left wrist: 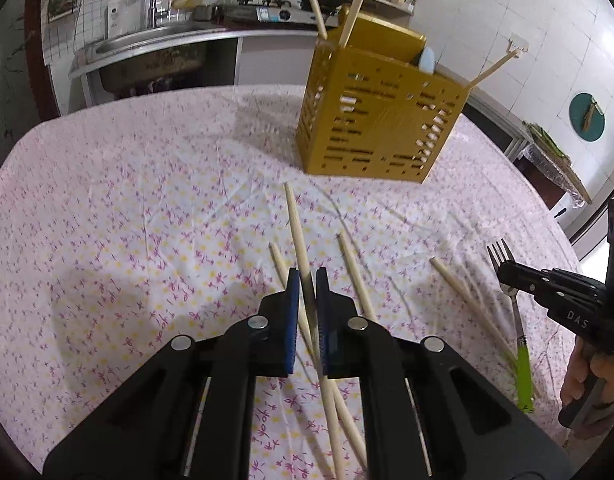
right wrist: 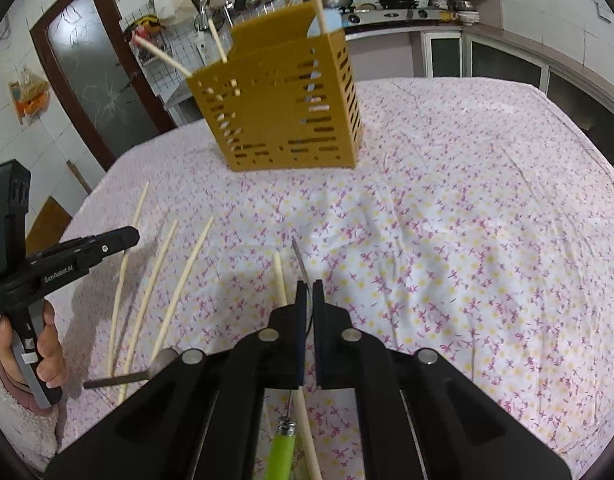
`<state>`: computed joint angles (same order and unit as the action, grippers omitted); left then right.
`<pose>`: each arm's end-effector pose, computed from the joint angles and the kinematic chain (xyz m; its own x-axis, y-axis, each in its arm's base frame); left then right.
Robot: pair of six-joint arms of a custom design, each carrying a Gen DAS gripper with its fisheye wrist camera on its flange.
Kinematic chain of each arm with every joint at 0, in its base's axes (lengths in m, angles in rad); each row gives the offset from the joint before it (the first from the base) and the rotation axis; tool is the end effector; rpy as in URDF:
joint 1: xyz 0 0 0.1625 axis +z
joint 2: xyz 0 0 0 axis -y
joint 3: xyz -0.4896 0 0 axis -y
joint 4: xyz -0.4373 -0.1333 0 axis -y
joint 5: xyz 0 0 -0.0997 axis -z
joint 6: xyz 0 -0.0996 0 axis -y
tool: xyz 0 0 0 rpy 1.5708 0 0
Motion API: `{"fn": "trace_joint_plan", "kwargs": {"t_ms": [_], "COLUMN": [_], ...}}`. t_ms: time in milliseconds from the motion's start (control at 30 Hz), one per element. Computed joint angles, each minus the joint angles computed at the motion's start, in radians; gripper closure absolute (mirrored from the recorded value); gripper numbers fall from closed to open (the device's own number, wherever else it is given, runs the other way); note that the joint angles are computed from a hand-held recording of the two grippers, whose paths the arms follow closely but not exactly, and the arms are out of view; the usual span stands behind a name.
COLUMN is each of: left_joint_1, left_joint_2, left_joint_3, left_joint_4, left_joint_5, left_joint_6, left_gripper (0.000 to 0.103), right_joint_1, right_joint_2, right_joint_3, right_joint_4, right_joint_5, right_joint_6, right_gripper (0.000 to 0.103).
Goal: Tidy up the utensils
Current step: 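Lift and carry the fork and chopstick toward the yellow holder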
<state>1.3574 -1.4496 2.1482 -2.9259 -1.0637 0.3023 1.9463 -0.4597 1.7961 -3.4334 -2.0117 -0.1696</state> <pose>0.0661 -0.5527 0.3591 -0.8256 0.1307 -0.5490 0.4332 0.7702 -0.4681 0.3308 -0.5917 -0.0734 -0.8532 -0.2661 0.4485 -0.4679 0.7706 -0.4328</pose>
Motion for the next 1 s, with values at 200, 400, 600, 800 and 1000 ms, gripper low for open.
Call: {"fn": "trace_joint_plan", "kwargs": {"t_ms": [200,400,600,800,1000], "left_joint_1": [-0.028,-0.057,-0.072,-0.081,-0.089], "left_joint_2": [-0.035,-0.070,-0.093,-0.098,-0.101], "left_joint_3": [0.020,0.034,0.036,0.034,0.024], "left_joint_4": [-0.031,-0.056,-0.079,-0.097,-0.104], "left_joint_5": [-0.019,-0.046,-0.071,-0.075,-0.083], "left_joint_6": [0.023,0.022,0.025,0.035,0.033], "left_gripper": [0.098,0.099,0.099,0.099,0.099], "right_joint_1": [0.006,0.022,0.047,0.064,0.073], "right_joint_2": [-0.029,-0.047,-0.037,-0.034,-0.035], "right_joint_3": [0.032,0.049,0.046,0.031,0.022], "right_joint_4": [-0.083,-0.167,-0.273,-0.316,-0.325], "right_joint_5": [0.036,0.039,0.002,-0.017,-0.027], "right_joint_6": [0.002,-0.018,-0.075,-0.114,-0.124], "right_gripper": [0.100,0.100,0.100,0.100,0.101]}}
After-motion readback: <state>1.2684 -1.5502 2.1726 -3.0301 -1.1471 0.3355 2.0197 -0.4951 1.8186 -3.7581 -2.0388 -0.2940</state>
